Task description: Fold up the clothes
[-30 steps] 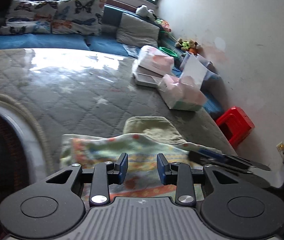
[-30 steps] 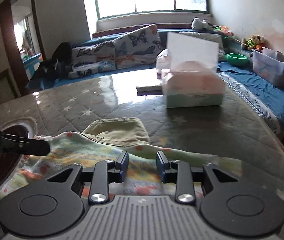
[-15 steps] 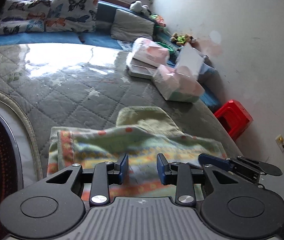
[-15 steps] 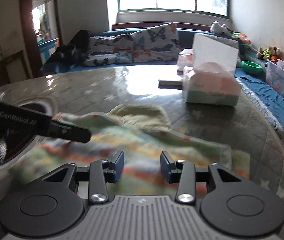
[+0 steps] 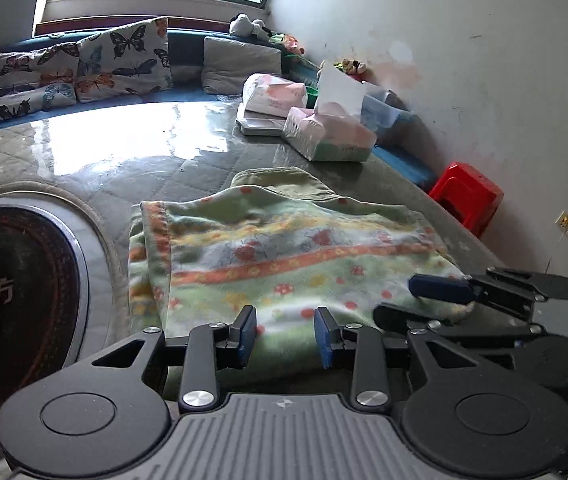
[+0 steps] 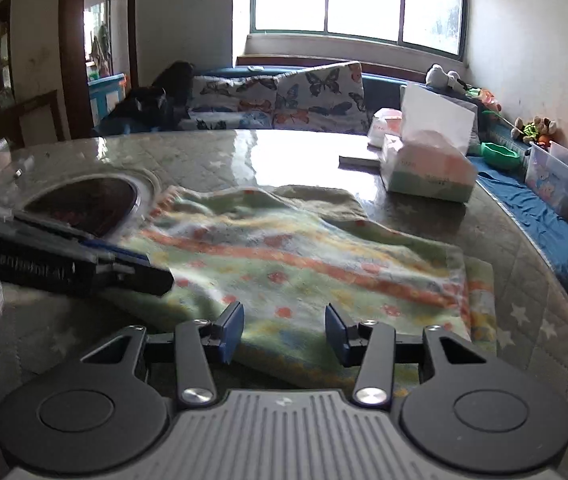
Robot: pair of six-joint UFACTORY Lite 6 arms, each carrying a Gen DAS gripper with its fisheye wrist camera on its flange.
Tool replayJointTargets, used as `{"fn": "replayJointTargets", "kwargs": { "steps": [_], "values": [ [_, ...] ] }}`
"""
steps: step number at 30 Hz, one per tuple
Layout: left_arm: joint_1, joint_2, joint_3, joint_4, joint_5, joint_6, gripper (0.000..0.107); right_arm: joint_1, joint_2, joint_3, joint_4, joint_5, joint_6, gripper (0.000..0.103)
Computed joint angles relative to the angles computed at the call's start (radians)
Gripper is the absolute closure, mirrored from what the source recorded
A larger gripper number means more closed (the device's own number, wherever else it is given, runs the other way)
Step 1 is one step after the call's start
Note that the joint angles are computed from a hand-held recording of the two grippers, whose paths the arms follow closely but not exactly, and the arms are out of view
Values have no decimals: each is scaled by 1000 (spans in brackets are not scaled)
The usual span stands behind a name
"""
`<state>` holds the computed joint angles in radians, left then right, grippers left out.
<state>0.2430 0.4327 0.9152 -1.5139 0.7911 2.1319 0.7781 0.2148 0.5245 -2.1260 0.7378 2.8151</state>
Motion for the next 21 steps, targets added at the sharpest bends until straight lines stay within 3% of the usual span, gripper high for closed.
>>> {"fn": "replayJointTargets", "kwargs": {
  "steps": [7,13,21],
  "values": [
    [75,20,-16,-3,16,7,72,38,125,96,30,19,-23,56],
    [110,-11,-43,15,24,-20,71,80,127,105,69,36,-36,50],
    [160,-94,-106,65,10,-77,44,136,69,57,151,64,-38,36]
  ]
}}
